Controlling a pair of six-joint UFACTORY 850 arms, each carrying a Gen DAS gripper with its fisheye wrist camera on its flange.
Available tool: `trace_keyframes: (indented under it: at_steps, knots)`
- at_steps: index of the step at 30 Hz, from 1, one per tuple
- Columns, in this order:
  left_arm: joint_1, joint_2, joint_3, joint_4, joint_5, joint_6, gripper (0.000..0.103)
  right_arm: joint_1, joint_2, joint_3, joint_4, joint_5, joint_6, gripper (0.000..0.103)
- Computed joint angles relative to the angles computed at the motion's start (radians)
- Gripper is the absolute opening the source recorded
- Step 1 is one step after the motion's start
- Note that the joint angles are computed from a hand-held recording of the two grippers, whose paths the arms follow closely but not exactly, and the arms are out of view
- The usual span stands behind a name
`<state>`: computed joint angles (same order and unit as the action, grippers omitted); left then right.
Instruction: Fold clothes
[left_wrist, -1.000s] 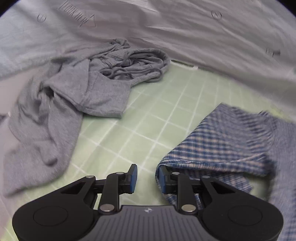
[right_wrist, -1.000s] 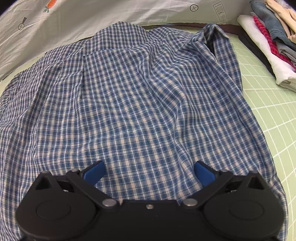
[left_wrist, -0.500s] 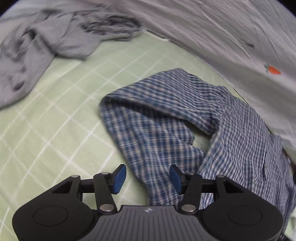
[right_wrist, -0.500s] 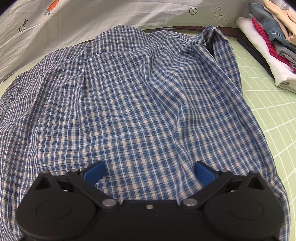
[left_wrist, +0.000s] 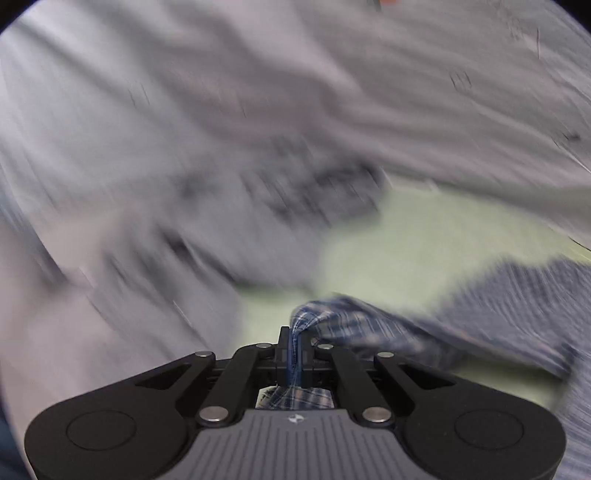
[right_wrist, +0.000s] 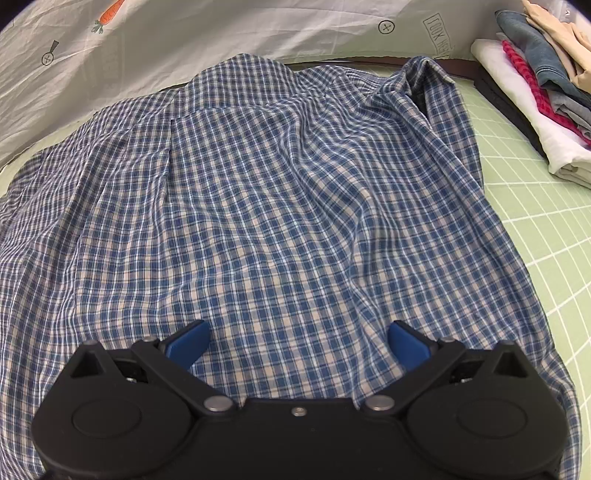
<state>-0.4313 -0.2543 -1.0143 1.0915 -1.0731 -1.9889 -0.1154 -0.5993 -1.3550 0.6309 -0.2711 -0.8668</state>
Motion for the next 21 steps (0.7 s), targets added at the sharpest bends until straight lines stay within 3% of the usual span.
trace_keyframes:
  at_steps: [3,5,8,13,14,16,19,21]
  knots:
    - [-0.050,-0.016,-0.019,0.165,-0.171,0.073,0.003,0.000,0.000,0.000,0.005,0.001,-0.005,0.103]
    - [-0.083,-0.043,-0.035,0.201,-0.210,0.158,0.003,0.000,-0.002,-0.001,0.014,0.003,-0.012,0.103]
    - [-0.112,-0.071,-0.032,0.131,-0.107,0.250,0.004,-0.001,-0.002,0.002,0.034,0.009,-0.030,0.103]
    - [-0.128,-0.064,0.024,-0.098,0.178,0.329,0.009,-0.001,0.003,0.013,0.064,0.018,-0.059,0.103]
    - [-0.136,-0.054,0.045,-0.106,0.205,0.287,0.009,-0.001,0.005,0.014,0.062,0.019,-0.057,0.103]
    - [-0.147,-0.015,0.096,-0.072,0.250,0.097,0.025,0.001,0.005,0.013,0.052,0.018,-0.047,0.103]
    - [-0.142,0.085,0.179,-0.032,0.306,-0.217,0.039,0.002,0.002,0.008,0.046,0.015,-0.042,0.103]
    - [-0.141,0.138,0.225,0.000,0.306,-0.426,0.041,0.001,0.000,0.004,0.044,0.013,-0.041,0.103]
